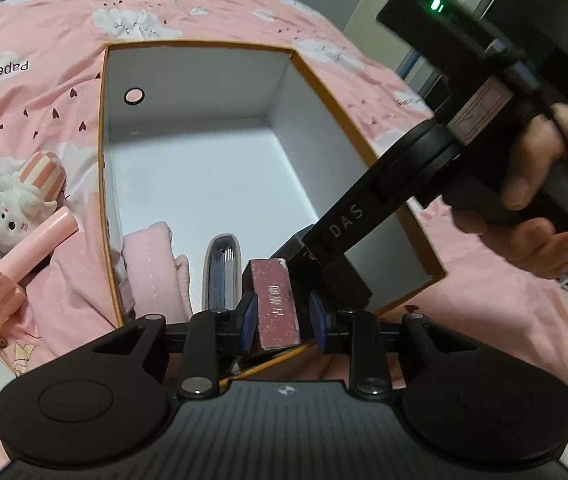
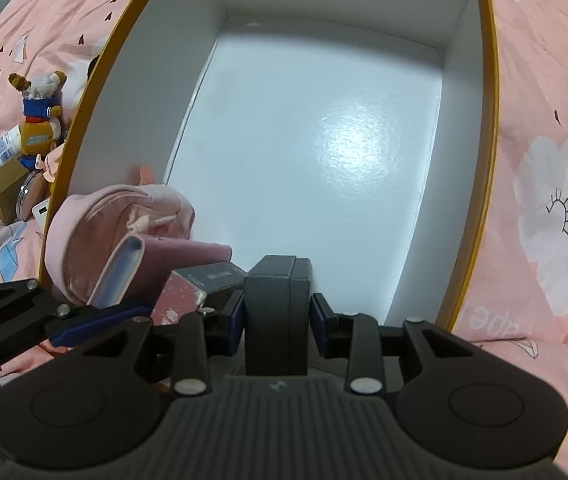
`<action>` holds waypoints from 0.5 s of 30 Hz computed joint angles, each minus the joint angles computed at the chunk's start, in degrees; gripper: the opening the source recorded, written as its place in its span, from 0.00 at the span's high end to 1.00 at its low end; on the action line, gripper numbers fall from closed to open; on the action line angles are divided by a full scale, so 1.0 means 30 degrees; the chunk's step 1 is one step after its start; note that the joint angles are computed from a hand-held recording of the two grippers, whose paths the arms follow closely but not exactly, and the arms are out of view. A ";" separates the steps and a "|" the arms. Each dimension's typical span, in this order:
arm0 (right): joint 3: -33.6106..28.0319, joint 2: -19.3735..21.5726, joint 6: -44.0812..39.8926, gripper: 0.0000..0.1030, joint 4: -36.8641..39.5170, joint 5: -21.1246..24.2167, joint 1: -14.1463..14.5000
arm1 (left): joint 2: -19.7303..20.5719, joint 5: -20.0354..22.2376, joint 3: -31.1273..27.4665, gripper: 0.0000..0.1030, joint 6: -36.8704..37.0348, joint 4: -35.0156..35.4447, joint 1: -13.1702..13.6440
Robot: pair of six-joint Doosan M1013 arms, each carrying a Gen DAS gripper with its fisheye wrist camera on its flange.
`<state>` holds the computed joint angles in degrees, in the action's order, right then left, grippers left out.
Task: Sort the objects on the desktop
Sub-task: 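Lower the red box into the orange box and open the left tool while the right lowers the black box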
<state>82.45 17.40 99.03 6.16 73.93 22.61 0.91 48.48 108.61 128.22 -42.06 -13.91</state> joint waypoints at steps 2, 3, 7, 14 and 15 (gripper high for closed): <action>-0.0076 0.0045 0.0074 0.65 -0.0088 0.0104 0.0037 | -0.0217 0.0281 0.0137 0.68 0.0972 -0.0943 0.0430; -0.0122 0.0066 0.0116 0.65 -0.0130 0.0173 0.0053 | -0.0398 0.0256 0.0266 0.67 0.1334 -0.1282 0.0584; -0.0139 -0.0015 0.0219 0.65 -0.0078 0.0342 -0.0059 | -0.1089 -0.0762 0.0597 0.66 0.1928 -0.1519 0.1177; -0.0182 0.0107 0.0827 0.65 0.2041 0.0368 -0.0645 | -0.1337 -0.1375 0.0585 0.65 0.1504 -0.1058 0.1982; -0.0171 0.0116 0.0903 0.65 0.2397 0.0398 -0.0742 | -0.1362 -0.1410 0.0623 0.65 0.1226 -0.0902 0.2033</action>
